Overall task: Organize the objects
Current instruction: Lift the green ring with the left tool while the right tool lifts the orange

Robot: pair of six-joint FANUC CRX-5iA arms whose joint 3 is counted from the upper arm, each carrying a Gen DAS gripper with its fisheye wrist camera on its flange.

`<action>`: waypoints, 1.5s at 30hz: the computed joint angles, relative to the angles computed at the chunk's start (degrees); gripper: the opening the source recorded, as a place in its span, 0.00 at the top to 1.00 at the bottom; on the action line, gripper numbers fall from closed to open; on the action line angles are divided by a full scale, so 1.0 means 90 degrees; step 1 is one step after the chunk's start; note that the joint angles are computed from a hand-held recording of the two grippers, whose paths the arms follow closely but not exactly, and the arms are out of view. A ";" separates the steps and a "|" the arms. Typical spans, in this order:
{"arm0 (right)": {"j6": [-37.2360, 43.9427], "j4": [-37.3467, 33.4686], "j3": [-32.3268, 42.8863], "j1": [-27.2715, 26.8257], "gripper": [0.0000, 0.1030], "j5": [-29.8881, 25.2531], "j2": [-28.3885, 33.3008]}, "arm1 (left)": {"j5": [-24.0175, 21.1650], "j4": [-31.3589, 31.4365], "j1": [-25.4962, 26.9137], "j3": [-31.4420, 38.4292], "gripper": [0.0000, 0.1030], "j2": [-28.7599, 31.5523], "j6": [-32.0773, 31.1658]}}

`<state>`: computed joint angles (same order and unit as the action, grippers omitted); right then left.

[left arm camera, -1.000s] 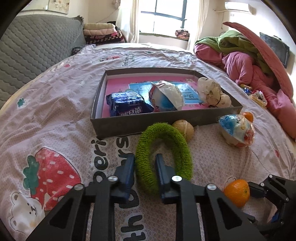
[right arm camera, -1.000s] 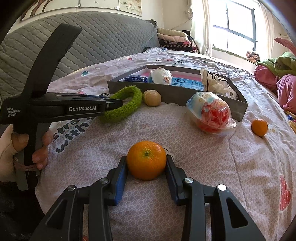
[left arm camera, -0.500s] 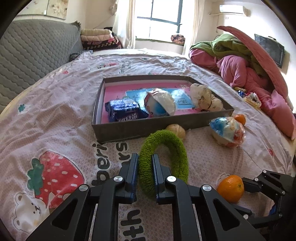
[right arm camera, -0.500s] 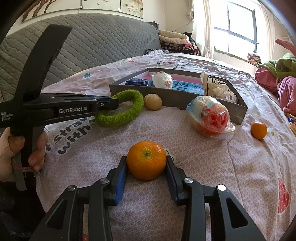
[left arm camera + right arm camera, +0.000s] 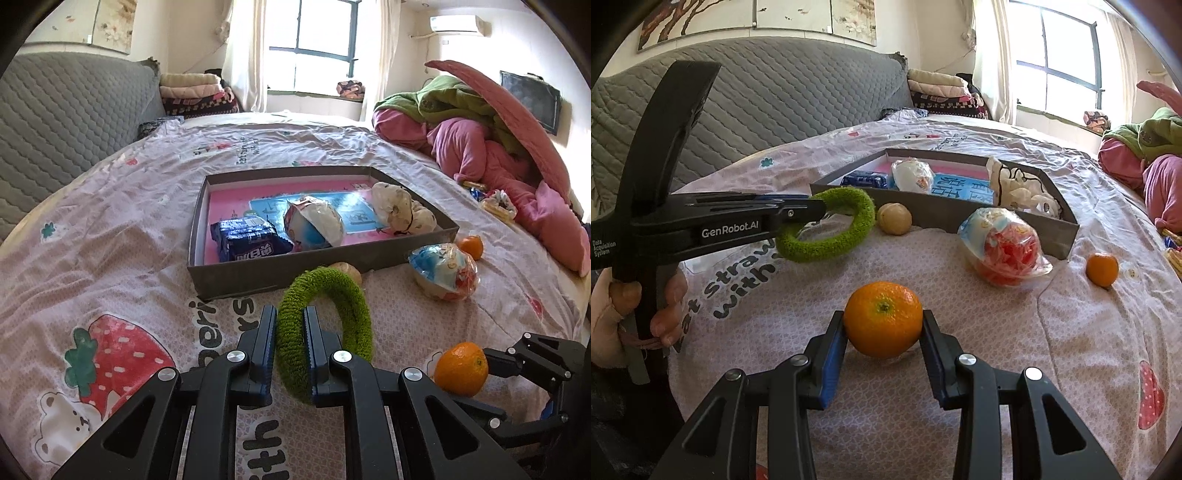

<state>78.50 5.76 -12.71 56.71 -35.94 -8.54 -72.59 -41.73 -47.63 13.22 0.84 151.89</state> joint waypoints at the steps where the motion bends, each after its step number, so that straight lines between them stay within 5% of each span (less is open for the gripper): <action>1: -0.0014 0.0017 -0.0013 -0.0005 0.62 0.0032 -0.0013 | -0.0005 -0.0008 -0.0007 -0.0004 0.86 -0.0006 0.0014; 23: -0.0603 0.0697 -0.0308 -0.0097 0.62 0.0629 -0.0258 | -0.0049 -0.0363 -0.0185 0.0030 0.86 -0.0068 0.0226; 45: -0.0554 0.0565 -0.0121 -0.0325 0.62 0.0659 -0.0151 | -0.0088 -0.0466 -0.0188 0.0039 0.86 -0.0081 0.0292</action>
